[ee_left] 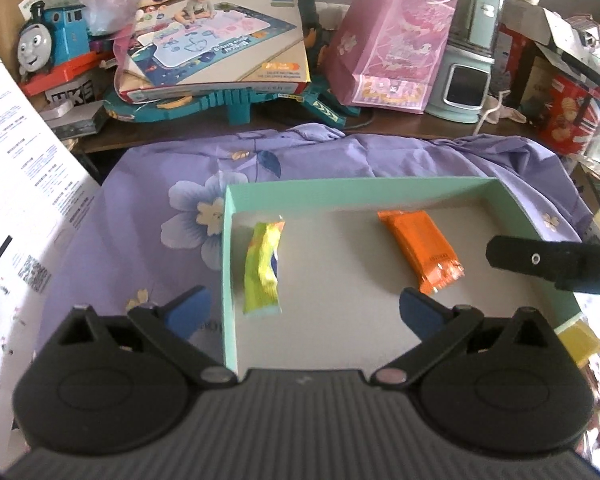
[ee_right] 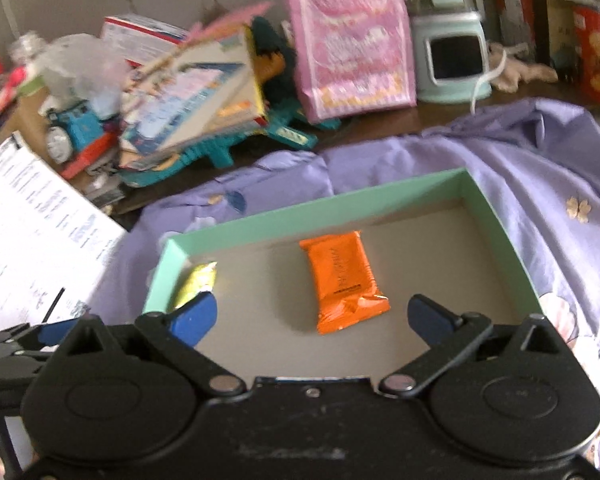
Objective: Organize snacks
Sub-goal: 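Grasp the long yellow bar with the left tool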
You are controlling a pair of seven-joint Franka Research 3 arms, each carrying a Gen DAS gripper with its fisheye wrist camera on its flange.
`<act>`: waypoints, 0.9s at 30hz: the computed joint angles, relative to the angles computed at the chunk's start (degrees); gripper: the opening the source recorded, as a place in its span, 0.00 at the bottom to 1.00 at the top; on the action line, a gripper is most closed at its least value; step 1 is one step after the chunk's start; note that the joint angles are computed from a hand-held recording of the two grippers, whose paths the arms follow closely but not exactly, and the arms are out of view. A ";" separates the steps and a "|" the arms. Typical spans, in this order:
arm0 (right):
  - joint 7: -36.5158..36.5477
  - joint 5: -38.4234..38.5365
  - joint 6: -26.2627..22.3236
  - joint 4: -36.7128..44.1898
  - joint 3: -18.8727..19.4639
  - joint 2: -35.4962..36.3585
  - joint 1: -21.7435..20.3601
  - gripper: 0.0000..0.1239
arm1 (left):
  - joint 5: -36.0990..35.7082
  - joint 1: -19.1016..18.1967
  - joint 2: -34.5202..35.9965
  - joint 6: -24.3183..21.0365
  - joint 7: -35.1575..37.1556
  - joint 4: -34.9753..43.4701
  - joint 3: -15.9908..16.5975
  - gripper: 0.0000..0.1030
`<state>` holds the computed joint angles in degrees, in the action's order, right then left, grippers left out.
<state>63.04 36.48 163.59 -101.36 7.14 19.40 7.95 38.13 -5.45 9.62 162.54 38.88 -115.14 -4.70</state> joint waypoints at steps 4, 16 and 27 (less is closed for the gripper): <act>0.07 -1.68 -2.14 -4.93 -0.95 -4.54 0.75 0.83 | 0.08 0.20 -4.93 0.97 -0.80 -6.50 -0.68 1.00; 3.05 -0.85 -9.83 -16.24 -3.45 -12.61 2.26 0.83 | -3.92 1.78 -14.29 0.25 -0.56 -20.72 -3.96 1.00; 3.76 -0.27 -13.58 -24.71 -4.68 -17.04 3.01 0.83 | -12.18 0.86 -15.78 1.09 4.65 -26.92 -4.44 1.00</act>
<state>66.80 36.21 150.01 -126.07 2.47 2.36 10.96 25.96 -4.60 -6.16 163.62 43.53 -142.06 -9.14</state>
